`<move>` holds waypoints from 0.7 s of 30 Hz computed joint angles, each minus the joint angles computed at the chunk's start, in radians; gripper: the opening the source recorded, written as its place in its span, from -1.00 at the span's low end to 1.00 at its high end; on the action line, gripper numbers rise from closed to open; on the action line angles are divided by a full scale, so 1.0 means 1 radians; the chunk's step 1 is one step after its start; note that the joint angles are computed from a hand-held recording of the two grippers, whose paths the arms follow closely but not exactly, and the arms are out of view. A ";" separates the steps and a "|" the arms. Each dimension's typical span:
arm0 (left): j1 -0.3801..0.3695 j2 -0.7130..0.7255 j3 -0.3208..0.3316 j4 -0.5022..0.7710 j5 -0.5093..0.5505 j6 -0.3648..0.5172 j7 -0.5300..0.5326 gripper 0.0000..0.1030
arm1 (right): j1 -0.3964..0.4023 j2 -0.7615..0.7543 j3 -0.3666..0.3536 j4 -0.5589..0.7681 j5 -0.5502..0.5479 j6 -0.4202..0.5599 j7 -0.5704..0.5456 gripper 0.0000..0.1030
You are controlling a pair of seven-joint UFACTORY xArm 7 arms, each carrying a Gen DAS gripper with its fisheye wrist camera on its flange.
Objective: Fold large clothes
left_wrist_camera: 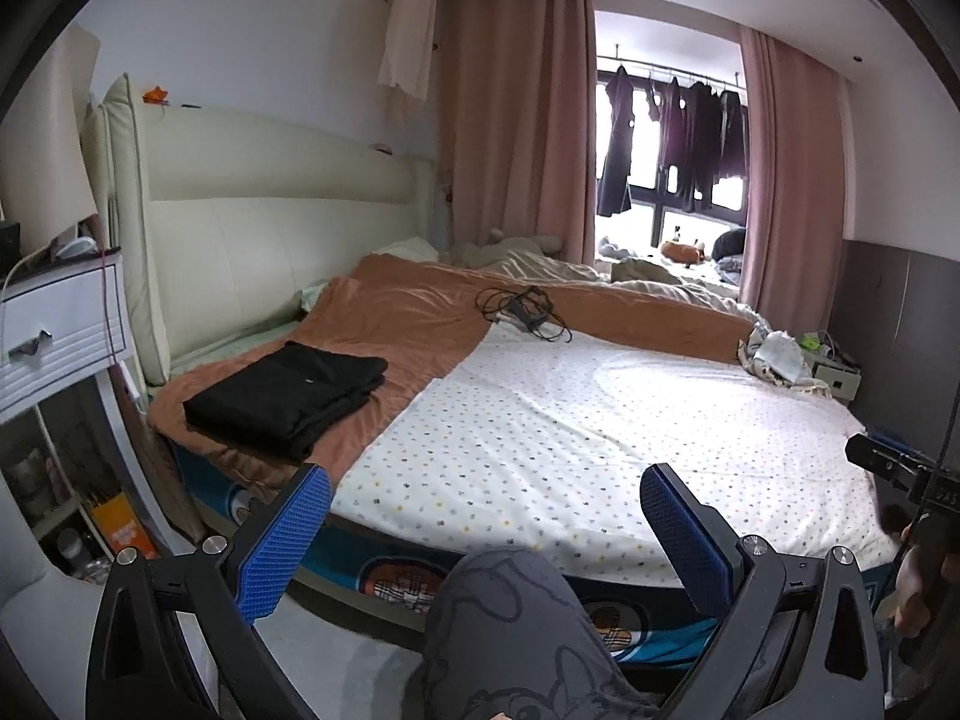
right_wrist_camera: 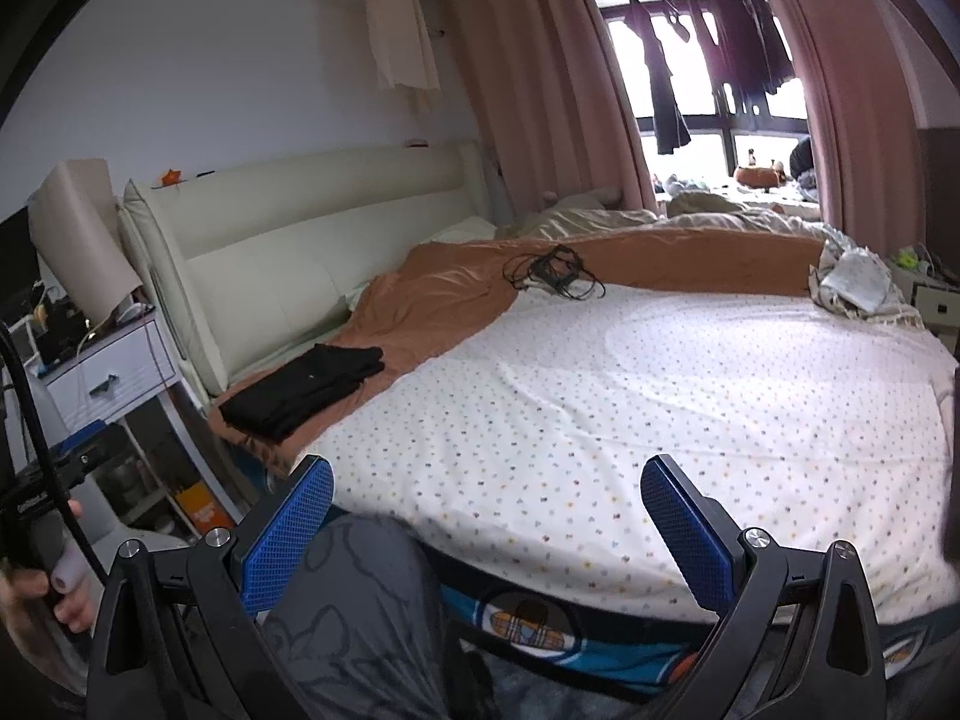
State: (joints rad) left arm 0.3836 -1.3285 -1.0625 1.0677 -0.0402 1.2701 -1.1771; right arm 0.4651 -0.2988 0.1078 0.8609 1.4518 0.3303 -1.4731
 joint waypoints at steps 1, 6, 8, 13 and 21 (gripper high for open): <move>-0.002 -0.001 0.001 0.000 -0.001 0.002 -0.001 1.00 | 0.001 -0.002 0.000 -0.003 0.007 0.000 -0.004 1.00; -0.004 -0.005 0.002 0.006 0.000 0.014 0.013 1.00 | 0.003 -0.011 0.008 -0.011 0.016 -0.011 -0.005 1.00; 0.000 -0.008 -0.002 0.011 -0.002 0.017 0.014 1.00 | 0.007 -0.015 0.012 -0.017 0.021 -0.021 -0.009 1.00; -0.001 -0.011 -0.003 0.015 -0.012 0.017 0.027 1.00 | 0.011 -0.014 0.015 -0.025 0.018 -0.037 0.004 1.00; -0.005 -0.029 0.010 0.010 -0.020 0.017 0.030 1.00 | 0.016 -0.015 0.007 -0.029 -0.008 -0.029 0.042 1.00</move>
